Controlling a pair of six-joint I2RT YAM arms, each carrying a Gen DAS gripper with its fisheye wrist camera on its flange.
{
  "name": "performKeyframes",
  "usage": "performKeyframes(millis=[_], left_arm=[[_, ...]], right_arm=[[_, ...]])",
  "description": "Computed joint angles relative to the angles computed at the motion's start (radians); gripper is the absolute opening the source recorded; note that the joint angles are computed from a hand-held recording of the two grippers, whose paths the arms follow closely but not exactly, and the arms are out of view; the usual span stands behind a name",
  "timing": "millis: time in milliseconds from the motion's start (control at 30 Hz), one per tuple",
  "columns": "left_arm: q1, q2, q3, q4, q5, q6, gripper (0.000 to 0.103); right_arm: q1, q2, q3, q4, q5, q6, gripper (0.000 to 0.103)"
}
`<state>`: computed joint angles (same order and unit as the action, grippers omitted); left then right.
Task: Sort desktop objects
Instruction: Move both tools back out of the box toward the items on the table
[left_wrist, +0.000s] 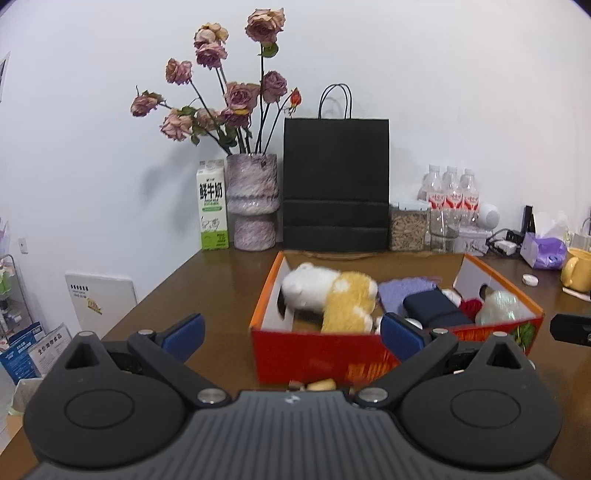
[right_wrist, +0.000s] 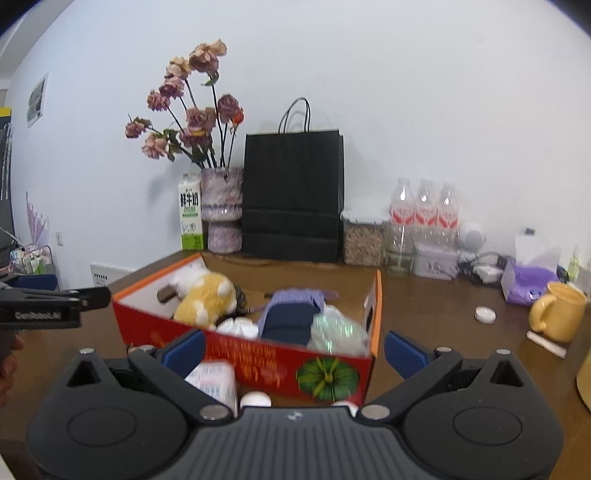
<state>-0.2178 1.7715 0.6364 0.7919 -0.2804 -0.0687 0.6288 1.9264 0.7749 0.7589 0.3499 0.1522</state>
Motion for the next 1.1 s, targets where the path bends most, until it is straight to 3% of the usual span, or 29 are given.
performKeyframes(millis=[500, 867, 1100], left_arm=[[0.034, -0.091, -0.244, 0.079, 0.028, -0.038, 0.103], [0.031, -0.092, -0.258, 0.089, 0.029, -0.043, 0.103], [0.045, -0.055, -0.229, 0.082, 0.041, -0.045, 0.103]], right_arm=[[0.076, 0.001, -0.141, 0.008, 0.061, 0.122, 0.103], [0.084, 0.014, -0.140, -0.006, 0.061, 0.147, 0.103], [0.077, 0.061, -0.067, -0.054, 0.030, 0.139, 0.103]])
